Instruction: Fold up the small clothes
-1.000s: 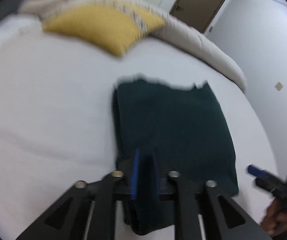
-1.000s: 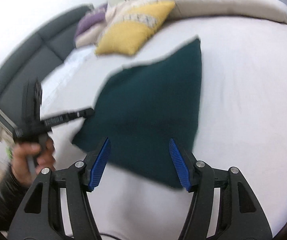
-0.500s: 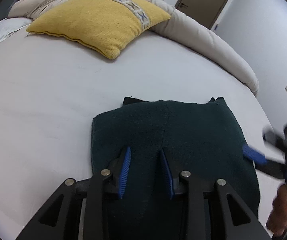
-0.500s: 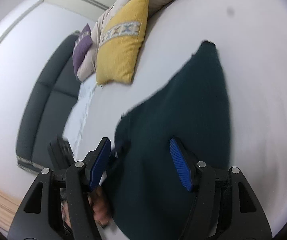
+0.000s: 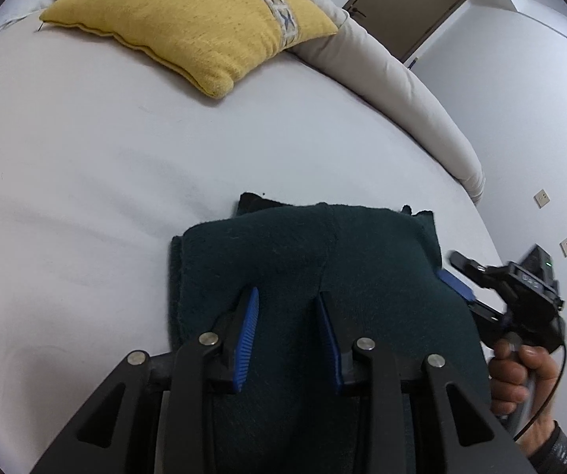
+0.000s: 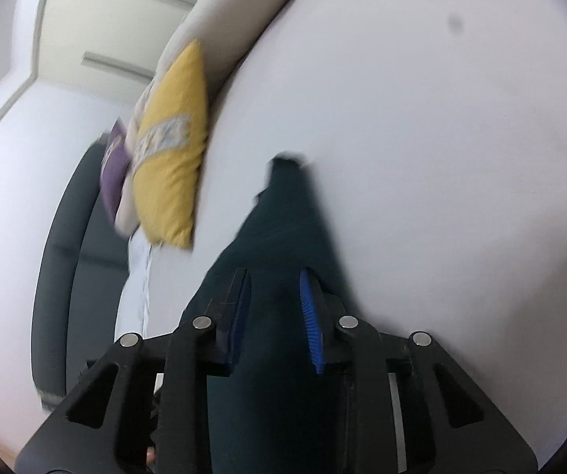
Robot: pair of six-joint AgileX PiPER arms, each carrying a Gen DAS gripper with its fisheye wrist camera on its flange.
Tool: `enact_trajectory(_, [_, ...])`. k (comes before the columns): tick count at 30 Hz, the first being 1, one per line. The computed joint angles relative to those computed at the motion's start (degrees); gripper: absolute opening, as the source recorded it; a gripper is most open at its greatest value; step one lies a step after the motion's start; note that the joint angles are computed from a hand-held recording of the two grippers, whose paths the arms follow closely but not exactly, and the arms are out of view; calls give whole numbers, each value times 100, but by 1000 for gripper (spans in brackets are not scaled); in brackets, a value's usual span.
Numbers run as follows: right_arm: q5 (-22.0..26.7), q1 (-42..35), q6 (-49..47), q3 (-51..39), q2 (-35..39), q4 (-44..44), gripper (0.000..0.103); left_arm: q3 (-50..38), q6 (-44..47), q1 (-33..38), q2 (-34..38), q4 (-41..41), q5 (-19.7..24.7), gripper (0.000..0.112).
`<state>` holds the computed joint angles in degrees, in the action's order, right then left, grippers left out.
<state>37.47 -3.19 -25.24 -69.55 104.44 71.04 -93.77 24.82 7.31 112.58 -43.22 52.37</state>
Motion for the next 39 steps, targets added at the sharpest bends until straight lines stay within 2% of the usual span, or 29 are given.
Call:
enact_trajectory(2, [-199,-107,47,482,-471,49,35,27,11,17,-15,-39,11,34])
enact_trajectory(4, [275,-276,-674,1049,-1077,729,35,27,-45,9,-25,-2,-1,34])
enact_trajectory(7, [840,-124,-1337,1550,-1692,1241,41,164,-161,-23,-165,129,-40,34])
enact_trajectory(9, [1110,216,-1738,1795,-1887,1449,55,165,-241,-19,-190,178,9,34])
enact_trajectory(11, [981,616,-1560,1805,-1776,999,60,108,-346,32,-190,185,168,34])
enact_trajectory(12, [846,767,-1520,1879,-1617,865,59,132,-336,86,-215,132,263,33])
enact_trajectory(13, [940,744,-1627,1992,-1483,960,56,138,-343,143,-238,90,374,32])
enact_trajectory(14, [1072,683,-1962,2199,-1366,1280,47,187,-341,243,-315,66,519,32])
enact_trajectory(15, [1023,639,-2089,2384,-1404,1372,41,256,-335,301,-405,89,592,32])
enact_trajectory(18, [794,526,-2096,2853,-1941,1310,41,672,-382,442,-987,493,605,34])
enact_trajectory(19, [640,539,-1950,2928,-2149,1151,42,911,-366,495,-1263,597,515,41])
enact_trajectory(21, [168,612,-1333,2997,-2677,475,49,1380,-202,696,-1760,579,433,49])
enact_trajectory(23, [-95,619,-727,2927,-3074,-280,56,1762,-34,956,-2102,405,437,57])
enact_trajectory(25, [-7,488,-391,2827,-3249,-683,62,1939,72,1080,-2217,277,473,61])
enact_trajectory(26, [-73,530,-287,2669,-3144,-719,65,1944,95,1068,-2189,293,502,61])
enact_trajectory(28, [197,343,-81,2462,-3165,-960,65,1889,66,978,-2061,407,513,61])
enact_trajectory(31, [288,415,1,2051,-2743,-1076,65,1852,68,953,-1765,271,525,61])
enact_trajectory(35, [280,627,163,1460,-1877,-1237,65,1635,0,949,-1321,-27,648,61])
enact_trajectory(39, [420,606,242,868,-918,-976,65,1234,-118,893,-908,-156,905,61])
